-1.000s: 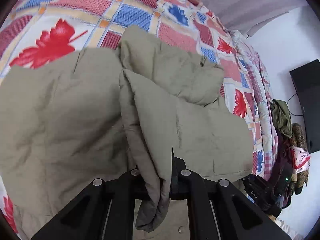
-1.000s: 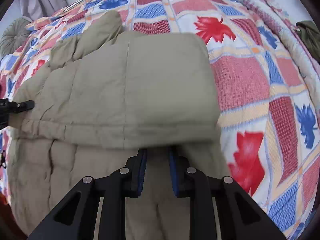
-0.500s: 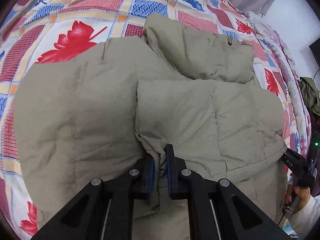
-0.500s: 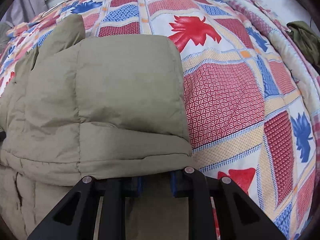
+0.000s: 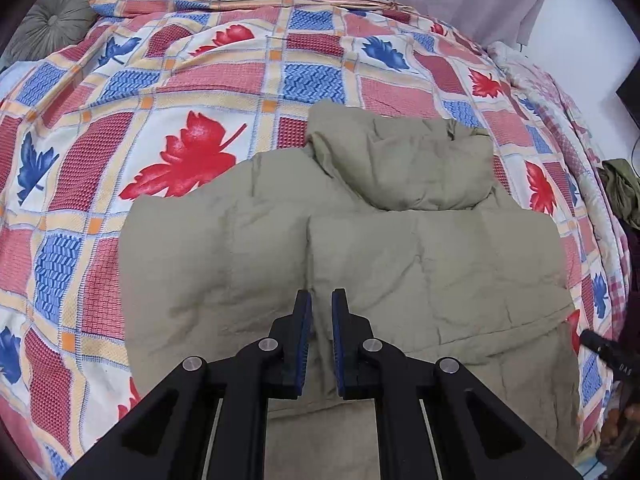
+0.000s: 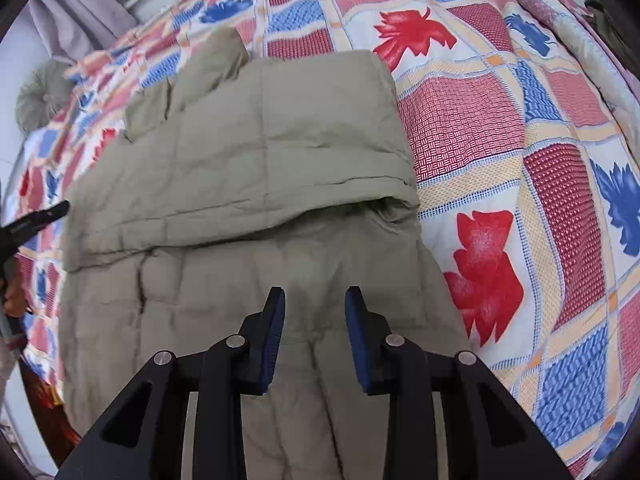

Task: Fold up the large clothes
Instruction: 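Release the folded side with the right tool while the left tool presses it flat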

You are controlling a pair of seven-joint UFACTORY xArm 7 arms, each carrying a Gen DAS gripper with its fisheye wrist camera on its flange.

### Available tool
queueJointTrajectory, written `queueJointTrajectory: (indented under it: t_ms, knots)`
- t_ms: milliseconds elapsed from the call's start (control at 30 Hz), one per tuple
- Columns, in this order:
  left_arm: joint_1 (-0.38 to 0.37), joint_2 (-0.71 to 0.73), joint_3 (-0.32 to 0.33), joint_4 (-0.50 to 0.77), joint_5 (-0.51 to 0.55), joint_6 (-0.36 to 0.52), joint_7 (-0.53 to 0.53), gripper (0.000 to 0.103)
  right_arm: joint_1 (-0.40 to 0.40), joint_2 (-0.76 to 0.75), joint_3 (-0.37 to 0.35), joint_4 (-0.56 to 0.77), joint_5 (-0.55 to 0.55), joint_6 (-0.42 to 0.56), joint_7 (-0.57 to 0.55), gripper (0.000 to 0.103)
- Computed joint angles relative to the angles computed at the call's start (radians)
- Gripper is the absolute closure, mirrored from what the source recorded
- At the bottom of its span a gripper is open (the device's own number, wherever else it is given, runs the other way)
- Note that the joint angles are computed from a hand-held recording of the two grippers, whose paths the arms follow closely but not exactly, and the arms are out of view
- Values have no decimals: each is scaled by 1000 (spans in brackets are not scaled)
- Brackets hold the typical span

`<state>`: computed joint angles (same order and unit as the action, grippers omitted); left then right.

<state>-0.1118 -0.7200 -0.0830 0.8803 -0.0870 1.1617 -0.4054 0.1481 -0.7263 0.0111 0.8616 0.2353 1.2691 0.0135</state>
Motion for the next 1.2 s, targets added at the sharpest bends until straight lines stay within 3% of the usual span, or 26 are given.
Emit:
queueJointTrajectory:
  t_ms: [200, 300, 433, 600, 867, 1200]
  knots:
    - [-5, 103, -90, 12, 65, -56, -85, 92, -48, 185, 9, 124, -3, -232, 110, 74]
    - [-21, 116, -88, -38, 80, -51, -113, 92, -30, 296, 16, 163, -7, -294, 102, 74]
    - [-47, 96, -70, -103, 79, -112, -104, 92, -28, 375, 43, 101, -69, -309, 120, 75]
    - [-52, 117, -72, -117, 96, -147, -103, 92, -25, 350, 51, 6, -91, -425, 141, 77]
    - [-51, 122, -75, -32, 117, -18, -120, 92, -41, 316, 57, 62, -179, -315, 196, 73]
    - [-54, 52, -81, -3, 111, 89, -131, 92, -31, 149, 50, 26, -157, -179, 212, 68]
